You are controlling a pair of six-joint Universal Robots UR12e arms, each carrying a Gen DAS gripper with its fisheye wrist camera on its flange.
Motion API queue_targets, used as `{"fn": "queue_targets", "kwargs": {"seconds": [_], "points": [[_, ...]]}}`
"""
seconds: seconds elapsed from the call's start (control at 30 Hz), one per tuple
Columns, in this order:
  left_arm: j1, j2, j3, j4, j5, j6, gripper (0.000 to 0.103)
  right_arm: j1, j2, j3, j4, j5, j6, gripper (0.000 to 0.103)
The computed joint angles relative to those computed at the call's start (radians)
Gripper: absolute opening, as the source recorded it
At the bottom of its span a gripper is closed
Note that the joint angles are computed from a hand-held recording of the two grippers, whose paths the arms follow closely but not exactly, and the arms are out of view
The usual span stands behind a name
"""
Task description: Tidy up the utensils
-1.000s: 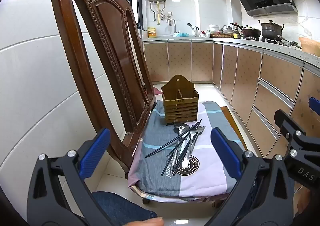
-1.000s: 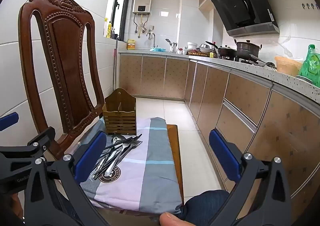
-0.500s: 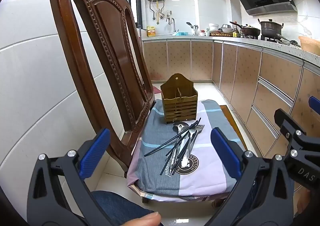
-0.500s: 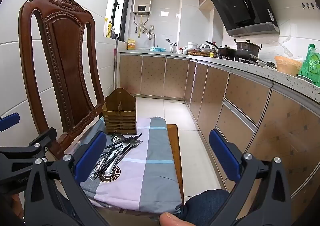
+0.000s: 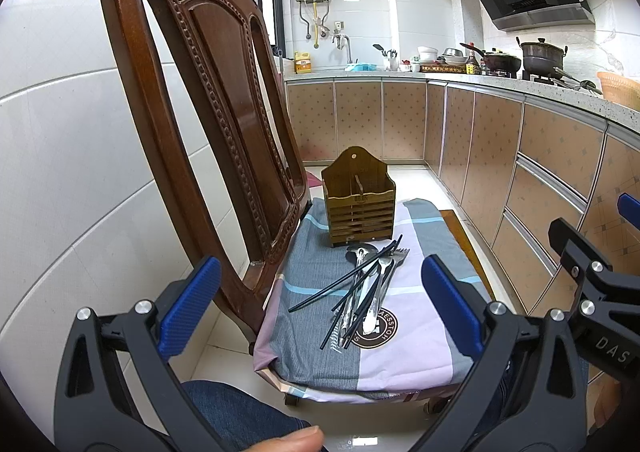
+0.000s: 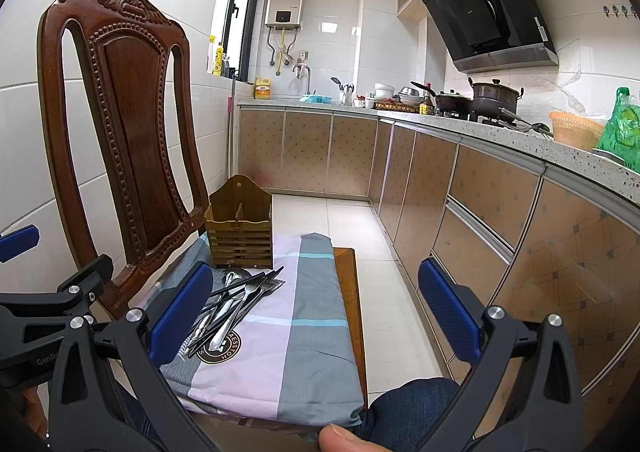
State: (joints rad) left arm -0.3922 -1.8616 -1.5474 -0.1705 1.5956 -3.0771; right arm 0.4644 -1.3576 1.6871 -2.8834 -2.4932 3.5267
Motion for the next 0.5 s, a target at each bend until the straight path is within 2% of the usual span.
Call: {"fn": "queue_targets", "kwargs": {"seconds": [0.5], "points": [[0.002,-0.002,0.0,0.0,-0.002,0.002,0.099,-0.002,0.002,0.0,-0.001,0.001,0.0,0.1]]}}
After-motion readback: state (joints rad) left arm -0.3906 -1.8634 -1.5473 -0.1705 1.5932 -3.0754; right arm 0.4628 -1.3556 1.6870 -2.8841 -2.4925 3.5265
